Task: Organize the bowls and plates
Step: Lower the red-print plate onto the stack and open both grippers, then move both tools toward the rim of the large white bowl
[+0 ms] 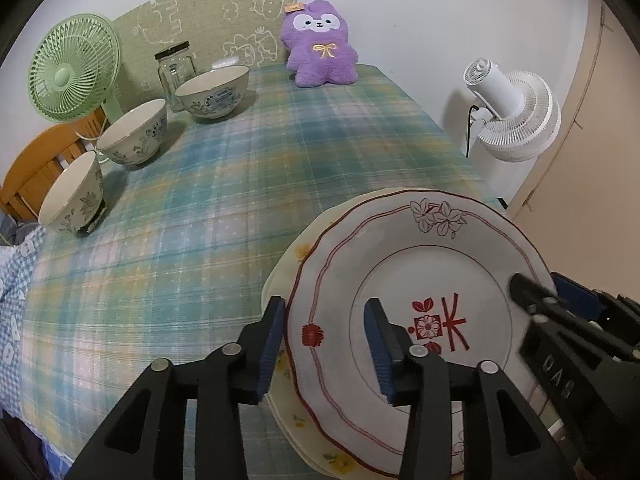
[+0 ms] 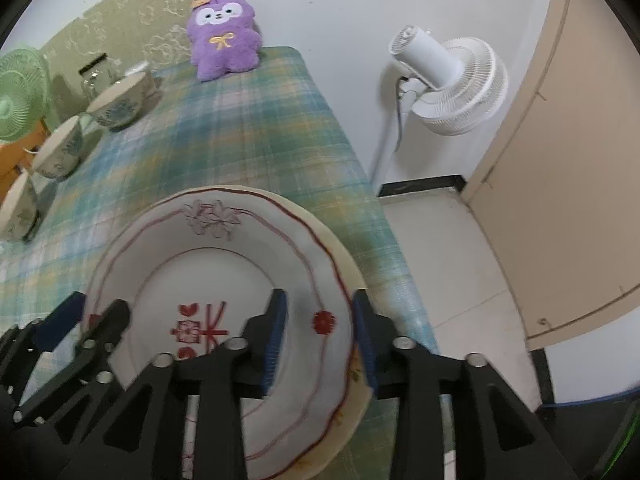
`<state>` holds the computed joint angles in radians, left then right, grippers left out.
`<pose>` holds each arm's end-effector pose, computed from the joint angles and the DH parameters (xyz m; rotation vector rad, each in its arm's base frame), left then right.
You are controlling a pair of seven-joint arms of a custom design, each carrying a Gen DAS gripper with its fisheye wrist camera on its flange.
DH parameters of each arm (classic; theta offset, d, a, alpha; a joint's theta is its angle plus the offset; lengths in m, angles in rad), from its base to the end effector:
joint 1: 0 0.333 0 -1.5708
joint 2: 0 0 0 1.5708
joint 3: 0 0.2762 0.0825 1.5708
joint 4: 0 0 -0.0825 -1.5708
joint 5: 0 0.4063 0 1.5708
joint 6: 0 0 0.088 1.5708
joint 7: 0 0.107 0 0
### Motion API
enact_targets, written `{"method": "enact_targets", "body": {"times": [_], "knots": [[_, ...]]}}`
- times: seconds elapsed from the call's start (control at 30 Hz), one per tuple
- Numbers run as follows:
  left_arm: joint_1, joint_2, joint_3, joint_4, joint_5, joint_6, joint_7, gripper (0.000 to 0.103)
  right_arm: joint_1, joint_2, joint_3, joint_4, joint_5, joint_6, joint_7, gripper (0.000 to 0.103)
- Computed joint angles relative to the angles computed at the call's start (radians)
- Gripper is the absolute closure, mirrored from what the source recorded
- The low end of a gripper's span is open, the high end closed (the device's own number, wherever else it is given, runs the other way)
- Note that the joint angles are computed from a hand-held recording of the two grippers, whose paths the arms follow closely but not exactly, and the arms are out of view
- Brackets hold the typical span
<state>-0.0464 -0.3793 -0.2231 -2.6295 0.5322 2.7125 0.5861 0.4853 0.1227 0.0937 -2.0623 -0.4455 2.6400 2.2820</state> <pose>0.4458 -0.1370 0.3631 -2.0988 1.5916 -0.4747 0.5133 0.3477 0.3713 -2.0955 1.7002 -0.4793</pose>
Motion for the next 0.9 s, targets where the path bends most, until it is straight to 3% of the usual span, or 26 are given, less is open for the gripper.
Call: {"method": "enact_targets", "body": {"times": [0.07,0.13,0.37,0.73,0.9], "knots": [[-0.006,0.008,0.006,0.008,-0.016,-0.005,0.008,0.045,-0.005,0.004,0.003,0.003,0.029,0.010,-0.022,0.051],[-0.003,0.010,0.007,0.010,-0.017,-0.002,0.001,0.044,-0.004,0.007,0.001,0.009,0.038,0.011,-0.024,0.050],[0.013,-0.016,0.010,0.005,-0.003,-0.008,-0.024,0.024,-0.006,0.000,0.003,0.024,0.083,0.001,-0.066,0.050],[0.012,-0.146,0.054,-0.039,-0.083,-0.008,0.082,0.023,-0.002,-0.053,0.024,0.059,0.062,-0.053,-0.020,0.035],[0.025,-0.205,0.057,-0.042,-0.108,-0.029,0.119,0.023,0.001,-0.067,0.041,0.097,0.044,-0.085,-0.010,0.035]]}}
